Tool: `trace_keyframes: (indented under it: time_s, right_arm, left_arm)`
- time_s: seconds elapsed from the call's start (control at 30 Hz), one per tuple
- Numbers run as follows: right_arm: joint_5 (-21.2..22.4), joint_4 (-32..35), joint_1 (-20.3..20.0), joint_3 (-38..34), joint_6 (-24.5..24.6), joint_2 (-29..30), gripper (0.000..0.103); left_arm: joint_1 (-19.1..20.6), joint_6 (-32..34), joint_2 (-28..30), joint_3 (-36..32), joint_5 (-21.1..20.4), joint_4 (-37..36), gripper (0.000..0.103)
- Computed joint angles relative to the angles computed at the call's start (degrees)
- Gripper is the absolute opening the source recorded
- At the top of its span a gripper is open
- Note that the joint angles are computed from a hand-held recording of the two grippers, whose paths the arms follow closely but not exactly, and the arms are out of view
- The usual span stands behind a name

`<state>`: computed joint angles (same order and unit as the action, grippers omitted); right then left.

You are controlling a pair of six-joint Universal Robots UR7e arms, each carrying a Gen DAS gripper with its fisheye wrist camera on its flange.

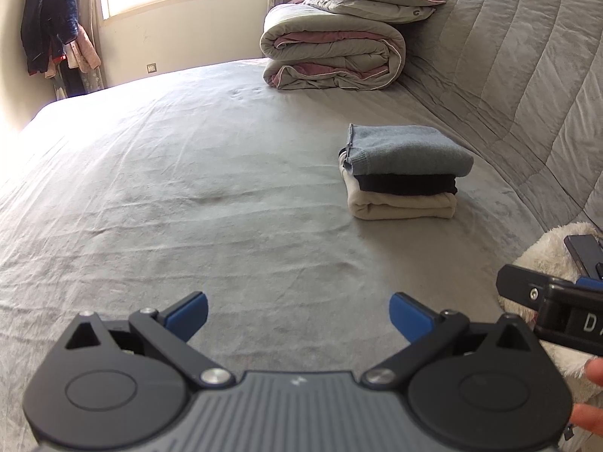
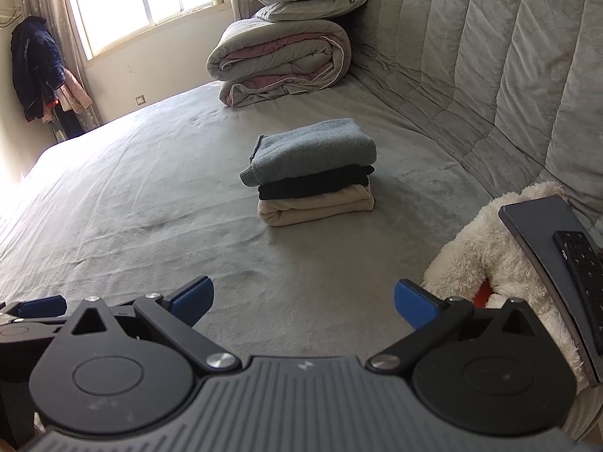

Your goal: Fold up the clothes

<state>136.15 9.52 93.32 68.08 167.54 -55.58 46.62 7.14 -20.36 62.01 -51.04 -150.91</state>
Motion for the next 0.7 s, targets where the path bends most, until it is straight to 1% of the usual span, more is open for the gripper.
trace_keyframes:
  time_s: [0.07,0.23,0.7]
  right_arm:
    - [-0.3,-1.0,0.0,0.8,-0.3,-0.4,0.103]
    - [0.3,0.4,-0.1,0.0,1.5,0.2,0.103]
    - [0.9,0.0,0.5,0.5,1.0,0.5,0.103]
  left_arm:
    - [0.0,0.4,-0.3,0.9,-0.3,-1.3,0.102]
    - [0.2,-0.5,-0.6,1.1,-0.5,0.3,0.102]
    - [0.4,-0.7,-1.3,2.1,-0.3,-0.5,0.102]
